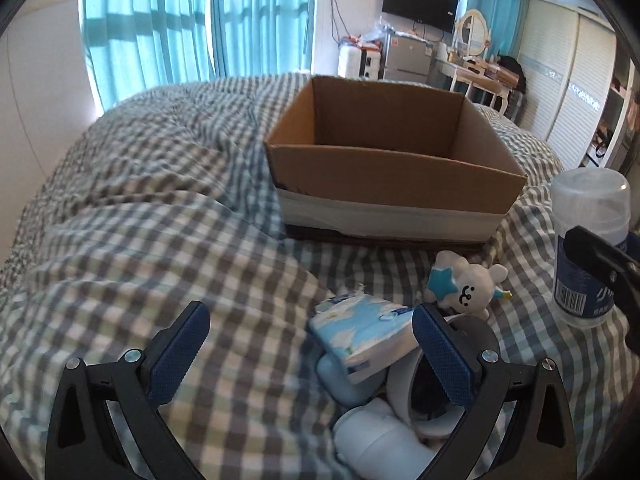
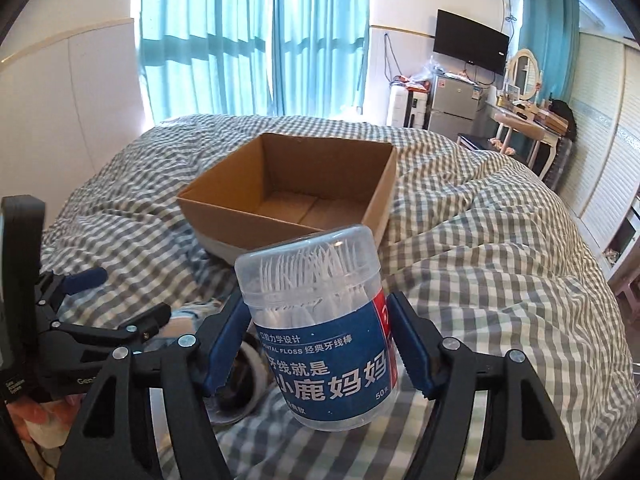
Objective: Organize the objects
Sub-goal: 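Grasp the blue floral tissue pack with the left gripper while the right gripper holds the floss tub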
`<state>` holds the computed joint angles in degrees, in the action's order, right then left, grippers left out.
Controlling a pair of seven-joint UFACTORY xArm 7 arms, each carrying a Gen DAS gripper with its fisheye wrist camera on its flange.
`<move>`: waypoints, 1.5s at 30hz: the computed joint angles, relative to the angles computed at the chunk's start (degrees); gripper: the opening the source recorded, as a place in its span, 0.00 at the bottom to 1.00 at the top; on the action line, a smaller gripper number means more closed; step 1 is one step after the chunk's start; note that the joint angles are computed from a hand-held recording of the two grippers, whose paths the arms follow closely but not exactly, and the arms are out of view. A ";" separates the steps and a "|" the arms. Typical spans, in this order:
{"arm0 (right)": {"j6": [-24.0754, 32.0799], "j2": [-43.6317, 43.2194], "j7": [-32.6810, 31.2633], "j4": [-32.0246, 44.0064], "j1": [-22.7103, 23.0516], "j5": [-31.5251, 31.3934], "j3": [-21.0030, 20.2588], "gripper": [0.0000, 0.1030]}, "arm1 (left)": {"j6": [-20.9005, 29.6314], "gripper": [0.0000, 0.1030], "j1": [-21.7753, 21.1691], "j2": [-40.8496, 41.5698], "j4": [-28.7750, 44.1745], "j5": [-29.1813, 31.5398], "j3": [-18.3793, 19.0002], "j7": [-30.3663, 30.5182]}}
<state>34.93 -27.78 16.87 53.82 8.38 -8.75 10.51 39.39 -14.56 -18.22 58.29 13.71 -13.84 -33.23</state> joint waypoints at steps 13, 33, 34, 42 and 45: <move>0.55 6.01 -4.15 1.04 1.72 4.27 -2.46 0.67 | -2.20 0.88 -3.77 4.76 0.52 -12.42 4.02 9.27; 0.52 2.28 -2.37 -0.20 1.16 2.07 -0.80 0.66 | 2.57 0.15 -4.46 0.79 0.29 -24.73 5.37 20.32; 0.56 1.92 -2.21 -0.28 1.19 1.87 -0.60 0.66 | 2.63 0.07 -4.64 0.06 -0.06 -25.22 5.57 20.83; 0.59 -1.22 -1.98 -0.87 1.68 0.78 0.50 0.62 | 1.40 0.03 -2.52 -3.36 -1.34 -19.89 3.83 16.09; 0.61 -1.47 -2.23 -0.81 1.82 0.94 0.46 0.61 | 1.60 0.22 -1.79 -3.55 -1.44 -19.00 3.97 14.06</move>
